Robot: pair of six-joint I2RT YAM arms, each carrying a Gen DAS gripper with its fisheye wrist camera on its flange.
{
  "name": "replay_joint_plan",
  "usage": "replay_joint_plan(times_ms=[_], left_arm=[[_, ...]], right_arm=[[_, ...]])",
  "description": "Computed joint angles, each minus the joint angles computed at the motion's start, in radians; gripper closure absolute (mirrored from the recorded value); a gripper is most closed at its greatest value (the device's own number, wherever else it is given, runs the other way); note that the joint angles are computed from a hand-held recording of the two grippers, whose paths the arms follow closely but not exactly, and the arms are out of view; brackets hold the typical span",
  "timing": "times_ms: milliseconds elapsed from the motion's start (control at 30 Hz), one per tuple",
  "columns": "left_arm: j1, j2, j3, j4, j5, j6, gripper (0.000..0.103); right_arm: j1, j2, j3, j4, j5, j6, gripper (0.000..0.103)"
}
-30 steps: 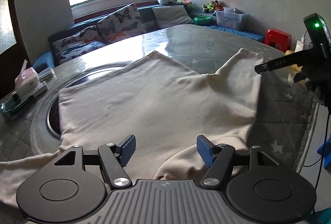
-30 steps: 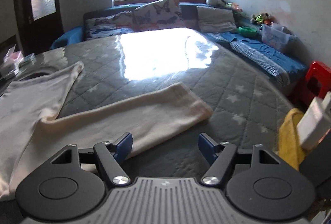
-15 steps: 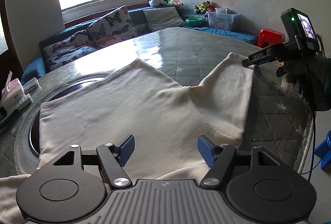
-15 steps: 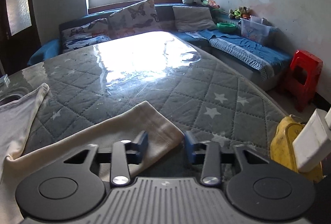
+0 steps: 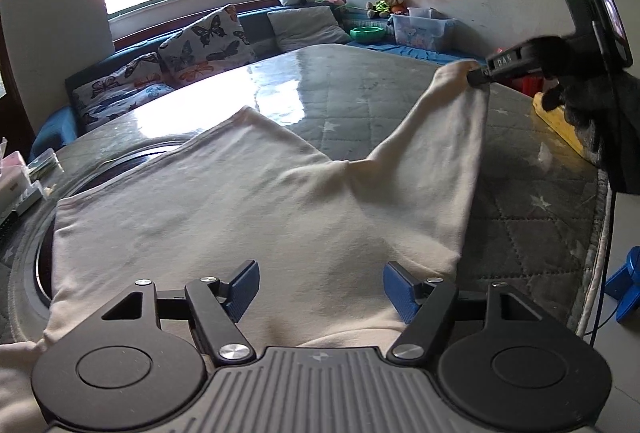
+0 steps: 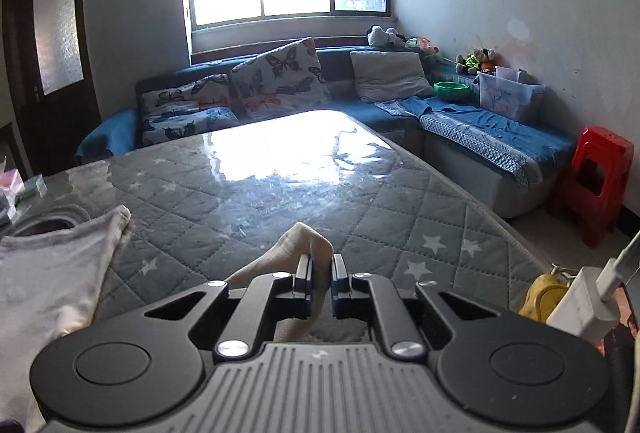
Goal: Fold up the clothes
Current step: 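Grasp the sweatshirt side and sleeve with the right gripper and lift, then fold the lifted side over the body and open the right gripper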
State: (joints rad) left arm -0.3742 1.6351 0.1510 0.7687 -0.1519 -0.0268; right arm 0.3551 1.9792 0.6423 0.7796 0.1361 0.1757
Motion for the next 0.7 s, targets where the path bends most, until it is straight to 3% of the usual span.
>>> replay_joint_plan(times_ms=[333,700], left_arm=[[-0.008,0.038,0.009,0.038,0.008,-0.001,0.031],[0.178,-0.184,-0.117,-0.007,0.086,0.009,0.031]], right_arm=[[0.067,-0.209,-0.029,-0.087,-0.009,-0.040,0.095],[0.288,-0.394,0.019,-0.223,-0.043,-0.116,0.095]])
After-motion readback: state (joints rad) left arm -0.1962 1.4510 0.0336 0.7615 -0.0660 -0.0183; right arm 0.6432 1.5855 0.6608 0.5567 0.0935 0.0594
